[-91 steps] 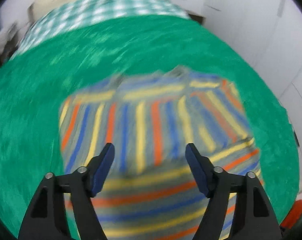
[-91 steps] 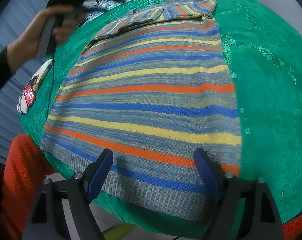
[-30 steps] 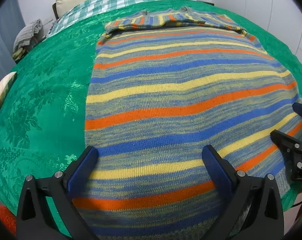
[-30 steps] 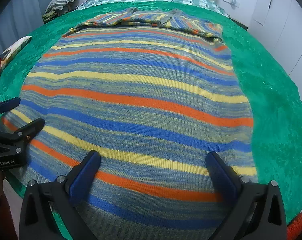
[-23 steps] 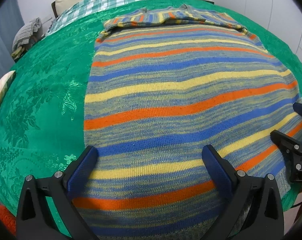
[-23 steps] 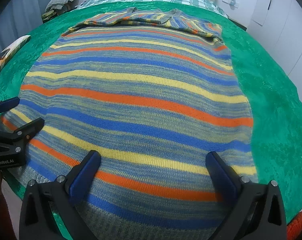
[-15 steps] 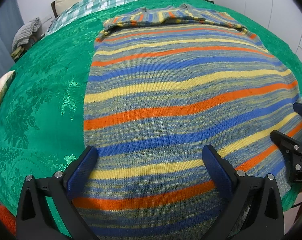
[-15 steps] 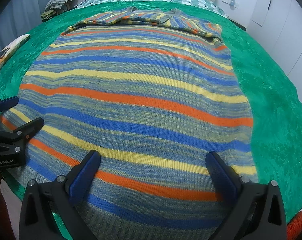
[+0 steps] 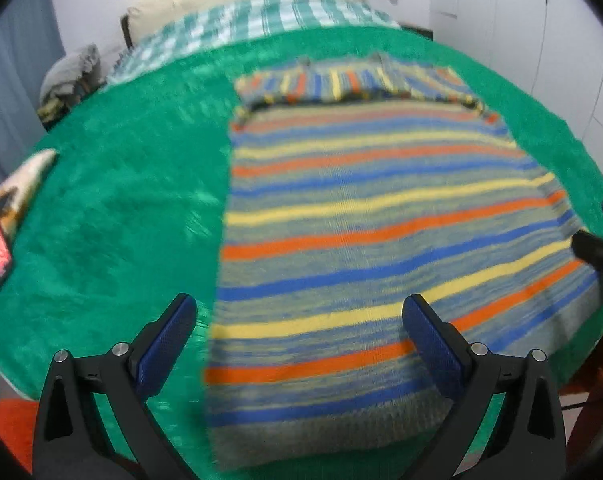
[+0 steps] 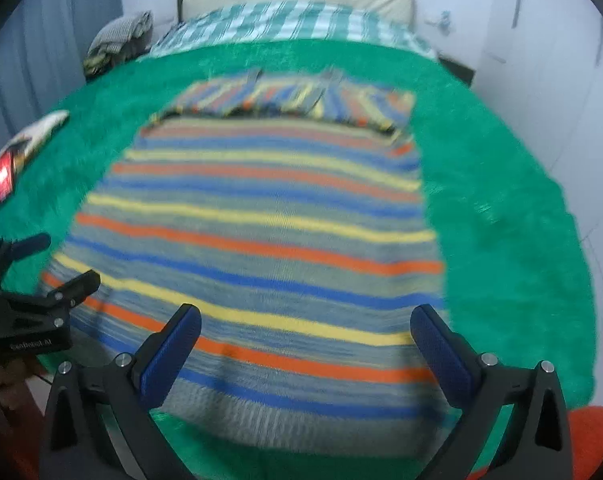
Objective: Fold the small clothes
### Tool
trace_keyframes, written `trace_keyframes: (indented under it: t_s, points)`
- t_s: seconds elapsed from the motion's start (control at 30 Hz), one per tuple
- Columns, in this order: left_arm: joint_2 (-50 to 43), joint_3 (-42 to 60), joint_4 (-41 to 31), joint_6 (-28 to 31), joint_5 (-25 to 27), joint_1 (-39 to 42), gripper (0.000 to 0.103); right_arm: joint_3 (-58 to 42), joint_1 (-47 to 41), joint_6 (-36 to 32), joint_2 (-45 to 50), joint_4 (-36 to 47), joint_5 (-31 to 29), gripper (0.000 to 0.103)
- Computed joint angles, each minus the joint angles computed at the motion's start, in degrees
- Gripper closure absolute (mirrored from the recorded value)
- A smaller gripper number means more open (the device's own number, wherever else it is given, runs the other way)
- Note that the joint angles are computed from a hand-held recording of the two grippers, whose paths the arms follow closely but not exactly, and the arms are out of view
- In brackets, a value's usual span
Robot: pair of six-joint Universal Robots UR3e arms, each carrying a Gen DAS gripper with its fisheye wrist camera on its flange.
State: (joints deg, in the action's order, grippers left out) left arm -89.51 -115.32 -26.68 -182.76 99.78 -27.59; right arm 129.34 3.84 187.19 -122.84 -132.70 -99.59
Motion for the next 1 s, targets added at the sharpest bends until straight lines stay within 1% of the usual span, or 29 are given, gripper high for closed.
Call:
trace_keyframes:
  t_s: [0.07,0.1,0.17,0.2,0.27,0.33,0.47,0.53,0.63,0.7,0.73,0.8,0.87,0.9,0.97,1.0]
  points:
    - [1.5,0.1,-0.1,0.3,2.2,-0.6,0.000,-4.5,1.6,2.7,0.0,5.0,-3.0,0.000]
    - [2.3,0.0,-0.1,0.2,3.8,-1.1,0.000,-6.0,2.9,3.8,1.1,6.0,-4.9,0.000]
    - [3.2,0.1,-0.3,0.1,5.8,-1.6,0.000,-10.2,7.6,6.5,4.6,8.7,-12.2,0.000]
    - [3.6,0.2,-0.3,-0.2,7.4,-2.1,0.000,-11.2,8.8,7.2,5.5,9.2,-14.3,0.000]
    - [3.4,1.1,-1.5,-1.2,10.7,-3.3,0.000,-12.4,9.1,7.3,5.9,9.5,-15.6,0.000]
    - [3.1,2.1,-3.0,-2.1,12.8,-3.9,0.000,-13.9,9.7,8.0,6.1,10.8,-16.8,0.000]
    - [3.6,2.7,-4.3,-4.7,13.7,-3.6,0.000,-14.5,11.1,8.5,5.9,11.9,-19.3,0.000]
    - [3.2,3.6,-5.3,-6.7,15.9,-4.0,0.000,-14.4,11.3,8.6,5.8,12.3,-20.2,0.000]
    - [2.0,4.0,-5.6,-7.5,19.0,-4.6,0.000,-13.8,10.3,8.7,5.4,12.6,-19.6,0.000]
    - [1.4,3.8,-5.9,-7.4,19.2,-3.5,0.000,-13.6,9.9,8.8,4.9,12.5,-19.1,0.000]
    - [0.8,4.3,-6.1,-7.1,18.8,-2.7,0.000,-13.6,9.2,8.5,4.2,12.5,-17.9,0.000]
    - [-1.2,5.5,-5.8,-5.8,16.6,0.4,0.000,-13.7,6.8,7.5,2.4,12.8,-13.8,0.000]
    - [-4.9,9.1,-7.8,-5.0,13.2,4.9,0.000,-15.0,4.7,7.5,1.2,14.6,-9.0,0.000]
    - [-7.5,11.6,-8.7,-4.8,10.1,8.1,0.000,-16.4,3.1,7.0,0.6,16.1,-5.4,0.000]
    - [-11.7,14.5,-8.1,-4.5,6.1,12.0,0.000,-18.8,2.8,7.4,1.2,17.6,-2.3,0.000]
    - [-15.7,17.3,-7.3,-4.7,5.5,13.9,0.000,-20.1,3.4,7.9,1.8,17.9,-1.9,0.000]
